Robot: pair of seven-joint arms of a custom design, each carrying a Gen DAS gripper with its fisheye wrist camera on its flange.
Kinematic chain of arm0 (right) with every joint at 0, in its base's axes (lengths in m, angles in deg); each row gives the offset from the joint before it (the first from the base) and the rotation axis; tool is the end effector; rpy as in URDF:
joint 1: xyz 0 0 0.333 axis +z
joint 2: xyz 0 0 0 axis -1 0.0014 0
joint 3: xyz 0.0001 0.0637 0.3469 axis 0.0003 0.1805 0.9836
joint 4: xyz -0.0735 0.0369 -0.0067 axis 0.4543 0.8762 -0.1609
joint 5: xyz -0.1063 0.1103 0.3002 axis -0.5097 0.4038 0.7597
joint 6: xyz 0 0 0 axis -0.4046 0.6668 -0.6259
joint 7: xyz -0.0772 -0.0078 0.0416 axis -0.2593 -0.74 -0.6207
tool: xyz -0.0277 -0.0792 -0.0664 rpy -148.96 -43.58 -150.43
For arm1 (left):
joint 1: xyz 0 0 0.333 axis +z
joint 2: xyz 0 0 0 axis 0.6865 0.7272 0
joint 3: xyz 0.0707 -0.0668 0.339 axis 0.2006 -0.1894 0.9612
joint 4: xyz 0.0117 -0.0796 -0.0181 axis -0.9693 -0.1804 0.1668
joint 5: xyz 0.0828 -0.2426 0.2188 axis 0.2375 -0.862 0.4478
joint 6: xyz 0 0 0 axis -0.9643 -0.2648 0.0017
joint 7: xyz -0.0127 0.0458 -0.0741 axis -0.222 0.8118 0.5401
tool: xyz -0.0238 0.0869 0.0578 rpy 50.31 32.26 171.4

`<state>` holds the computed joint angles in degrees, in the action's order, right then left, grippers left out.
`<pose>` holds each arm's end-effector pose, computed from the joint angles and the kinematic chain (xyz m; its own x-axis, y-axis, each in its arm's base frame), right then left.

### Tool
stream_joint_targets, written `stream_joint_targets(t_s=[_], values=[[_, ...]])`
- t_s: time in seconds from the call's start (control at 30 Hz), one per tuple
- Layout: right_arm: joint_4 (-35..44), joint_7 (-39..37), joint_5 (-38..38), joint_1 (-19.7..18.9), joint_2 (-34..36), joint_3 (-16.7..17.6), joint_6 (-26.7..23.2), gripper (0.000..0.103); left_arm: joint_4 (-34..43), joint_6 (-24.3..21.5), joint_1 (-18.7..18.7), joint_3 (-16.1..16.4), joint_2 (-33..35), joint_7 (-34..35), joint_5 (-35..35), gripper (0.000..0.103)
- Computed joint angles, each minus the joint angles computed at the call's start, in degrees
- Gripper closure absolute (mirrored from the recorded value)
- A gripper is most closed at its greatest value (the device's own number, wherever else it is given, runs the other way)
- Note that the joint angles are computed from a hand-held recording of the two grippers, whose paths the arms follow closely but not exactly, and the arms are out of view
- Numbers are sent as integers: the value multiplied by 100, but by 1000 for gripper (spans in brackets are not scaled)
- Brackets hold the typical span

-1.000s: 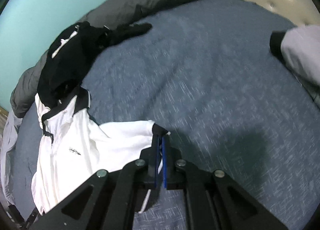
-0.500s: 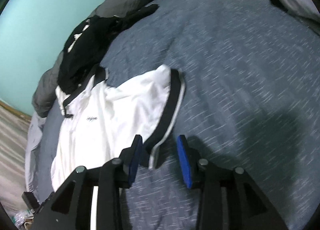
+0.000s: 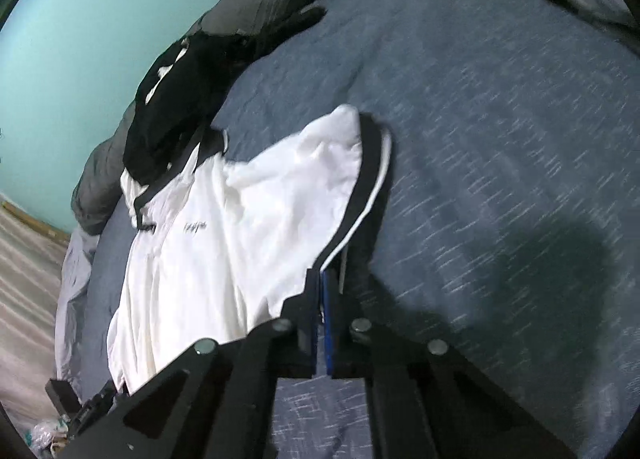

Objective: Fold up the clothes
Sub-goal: 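Grasp the black-trimmed sleeve cuff with the right tool and pull it outward, then release the sleeve with the right tool and hold it above the shirt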

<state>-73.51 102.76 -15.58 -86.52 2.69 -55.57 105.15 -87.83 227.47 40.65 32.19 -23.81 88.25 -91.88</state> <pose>0.6042 0.0833 0.5095 -0.0606 -0.8400 -0.5392 -0.8307 0.3420 -0.4393 0.4414 0.0029 0.4749 0.1169 -0.8572 0.5016 -0.7091 -0.4257 -0.5622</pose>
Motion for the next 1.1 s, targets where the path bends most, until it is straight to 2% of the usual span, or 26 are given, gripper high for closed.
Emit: stream_joint_targets(t_s=[0.1, 0.2, 0.27, 0.33, 0.43, 0.5, 0.63, 0.67, 0.83, 1.1], values=[[-60, 188, -139, -2, -31, -92, 201, 102, 2, 2, -7, 0, -14, 17, -20, 79], [-60, 31, -116, -72, -40, -28, 37, 102, 17, -33, -10, 3, -3, 35, -61, 79], [-107, -56, -105, -55, -93, -5, 3, 98, 52, -48, -10, 1, 24, 48, -116, 79], [-256, -140, 16, -5, -225, 15, 168, 98, 77, -75, -3, -1, 29, 98, -179, 79], [-502, -111, -21, 143, -449, -39, 443, 89, 78, -71, 7, -12, 11, 148, -226, 79], [-647, -186, 8, 220, -594, -46, 560, 88, 52, -74, 17, -8, -22, 159, -240, 79], [-973, -912, 942, 402, -904, 14, 733, 84, 31, -88, 38, 7, -85, 194, -316, 79], [-1035, -1001, 1038, 487, -960, -13, 738, 80, 35, -83, 40, 4, -92, 189, -318, 79], [-1220, -1453, 1513, 896, -1121, -82, 756, 79, 45, 57, 21, -35, -134, 117, -181, 79], [-1231, -2536, 2673, 1351, -1134, -46, 834, 79, -25, 556, -99, -53, -110, -610, 807, 79]])
